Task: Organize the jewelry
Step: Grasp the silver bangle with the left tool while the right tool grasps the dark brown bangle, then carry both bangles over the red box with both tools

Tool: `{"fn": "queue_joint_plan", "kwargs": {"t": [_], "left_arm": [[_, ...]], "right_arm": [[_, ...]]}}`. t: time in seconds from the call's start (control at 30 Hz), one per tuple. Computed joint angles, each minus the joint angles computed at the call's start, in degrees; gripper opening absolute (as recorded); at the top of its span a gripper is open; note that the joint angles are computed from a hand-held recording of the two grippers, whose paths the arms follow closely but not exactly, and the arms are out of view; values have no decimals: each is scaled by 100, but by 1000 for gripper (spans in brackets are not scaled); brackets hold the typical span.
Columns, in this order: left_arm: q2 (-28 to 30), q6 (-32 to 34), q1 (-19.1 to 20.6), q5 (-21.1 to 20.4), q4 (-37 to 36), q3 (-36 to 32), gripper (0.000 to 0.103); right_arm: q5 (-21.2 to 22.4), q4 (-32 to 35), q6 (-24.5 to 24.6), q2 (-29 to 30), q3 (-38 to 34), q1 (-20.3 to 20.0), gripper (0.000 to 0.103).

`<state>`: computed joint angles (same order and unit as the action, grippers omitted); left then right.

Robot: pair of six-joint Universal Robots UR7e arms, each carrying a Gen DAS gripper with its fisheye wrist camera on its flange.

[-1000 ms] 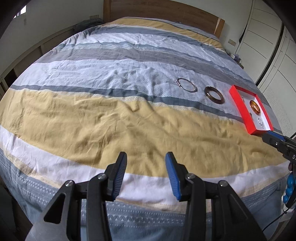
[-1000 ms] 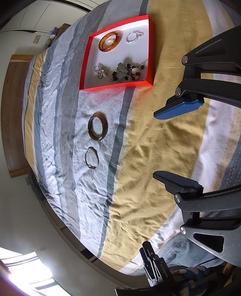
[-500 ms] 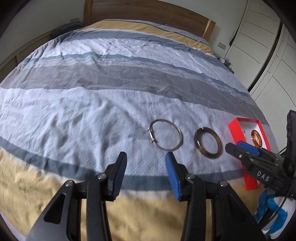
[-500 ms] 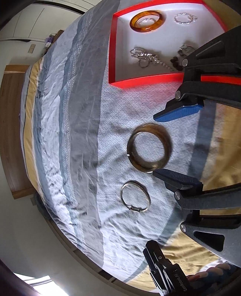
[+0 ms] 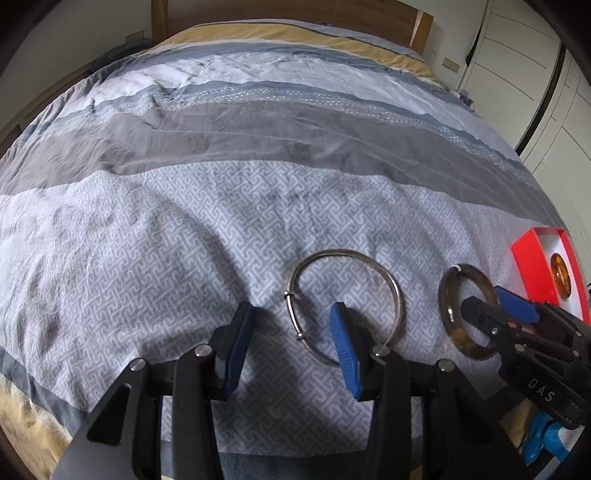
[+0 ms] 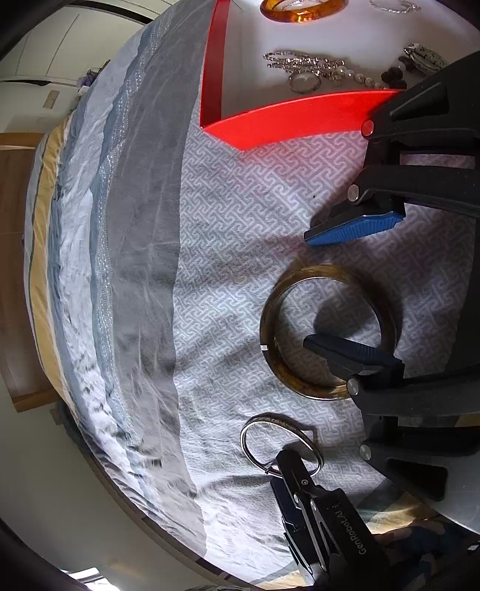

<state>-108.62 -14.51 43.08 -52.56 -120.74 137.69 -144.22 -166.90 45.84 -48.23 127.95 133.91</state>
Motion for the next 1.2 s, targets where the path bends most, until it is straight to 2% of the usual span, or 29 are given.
{"fn": "queue_joint_plan", "kwargs": {"t": [0.2,0.27,0.33,0.43,0.5,0.63,0.8,0.93,1.1,1.2], "left_arm": [[291,316,163,-45,-461,18,40],[325,398,138,17,-610,70,38],[323,445,90,81,-727,128,35],[223,395,-6,201,-728,181,14],[91,335,-120,292,-603,215,5],[-222,100,-438,528,-237,286,5],[-841,-332,-1005,873,678,268,5],[-1280,-873,-1396,1017,1675,40,5],[-1854,-1936,-2080,1164,3421,-434,5],[-2139,-2855,-2698,1156,4687,-821,5]], "right_arm": [[-27,-369,-266,186,17,-107,45],[-86,-322,-288,222,-16,-113,41],[-194,-237,-263,255,-58,-98,31],[-317,-136,-238,268,-85,-53,14],[-360,-80,-255,268,-115,-5,11],[-380,-216,-342,250,-101,134,10],[-450,-199,-250,147,-128,428,9],[-526,128,-22,17,-261,741,9],[-612,930,491,-167,-528,1224,9],[-650,1595,945,-287,-730,1561,9]]}}
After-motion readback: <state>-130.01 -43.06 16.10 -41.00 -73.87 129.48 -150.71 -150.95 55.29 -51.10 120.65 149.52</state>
